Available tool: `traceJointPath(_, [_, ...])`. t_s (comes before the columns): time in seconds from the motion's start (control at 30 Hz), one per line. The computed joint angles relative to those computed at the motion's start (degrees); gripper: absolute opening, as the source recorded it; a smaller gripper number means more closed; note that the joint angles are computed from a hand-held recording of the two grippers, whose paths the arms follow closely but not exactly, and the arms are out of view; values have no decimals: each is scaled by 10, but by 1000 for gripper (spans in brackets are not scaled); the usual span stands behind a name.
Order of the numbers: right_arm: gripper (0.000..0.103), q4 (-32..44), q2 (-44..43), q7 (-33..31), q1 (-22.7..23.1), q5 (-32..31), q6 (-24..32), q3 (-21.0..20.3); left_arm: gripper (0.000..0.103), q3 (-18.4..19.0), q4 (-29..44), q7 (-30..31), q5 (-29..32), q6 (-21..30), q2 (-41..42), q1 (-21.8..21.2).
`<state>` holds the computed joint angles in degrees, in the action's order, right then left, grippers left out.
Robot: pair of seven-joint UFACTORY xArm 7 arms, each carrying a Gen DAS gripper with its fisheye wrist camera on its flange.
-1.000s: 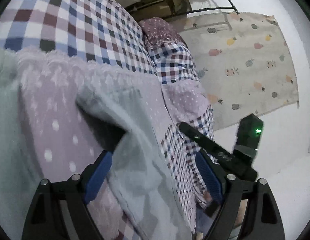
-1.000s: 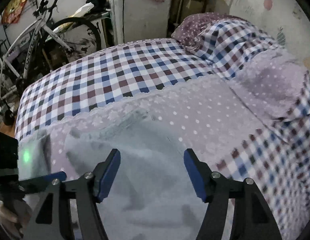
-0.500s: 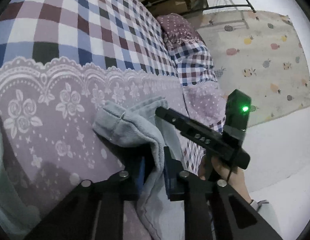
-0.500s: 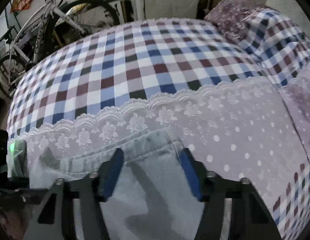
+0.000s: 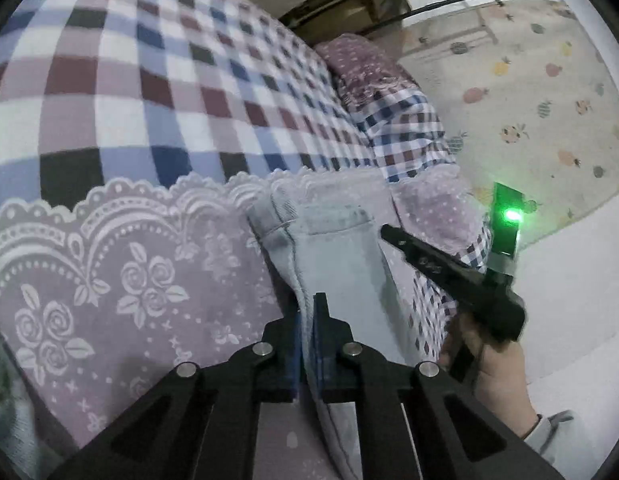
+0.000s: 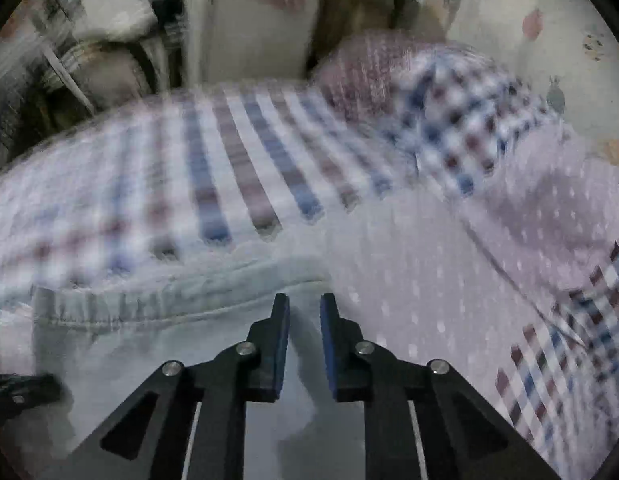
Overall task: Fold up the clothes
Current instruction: 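Grasp the garment edge with the left gripper and pull it flat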
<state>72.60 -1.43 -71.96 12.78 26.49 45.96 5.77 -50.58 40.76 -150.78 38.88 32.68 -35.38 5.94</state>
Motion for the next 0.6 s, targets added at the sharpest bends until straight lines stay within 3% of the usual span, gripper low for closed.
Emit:
traceJointPath(0.07, [22,-11,1,18,37,-7,-22,-28,4,0,0,-5,4,1,2,-1])
traceJointPath(0.13, [55,-14,-3,-7,0,65,-20,-3,4,-2,-10,-26,9,-8,-10,-2])
traceJointPath(0.2, [66,12,16,25,-3,76,10,-5,4,-5,-12,-34,10,-9,-16,0])
traceJointPath(0.3, [66,42,54,97,-1,6,45,4,4,-9,-11,-32,8,-6,-15,3])
traceJointPath(0.4, [65,5,43,110,0,-26,-36,13,4,-8,-8,-26,7,-2,-9,3])
traceJointPath(0.47, [65,5,21,102,-11,32,-42,4,4,-9,-5,-25,6,2,-6,1])
traceJointPath(0.53, [66,40,8,78,-32,110,33,-16,5,-10,-3,-26,8,6,-5,-1])
traceJointPath(0.6, [66,74,-5,66,-55,145,106,-38,9,-9,-4,-32,16,-3,-8,3])
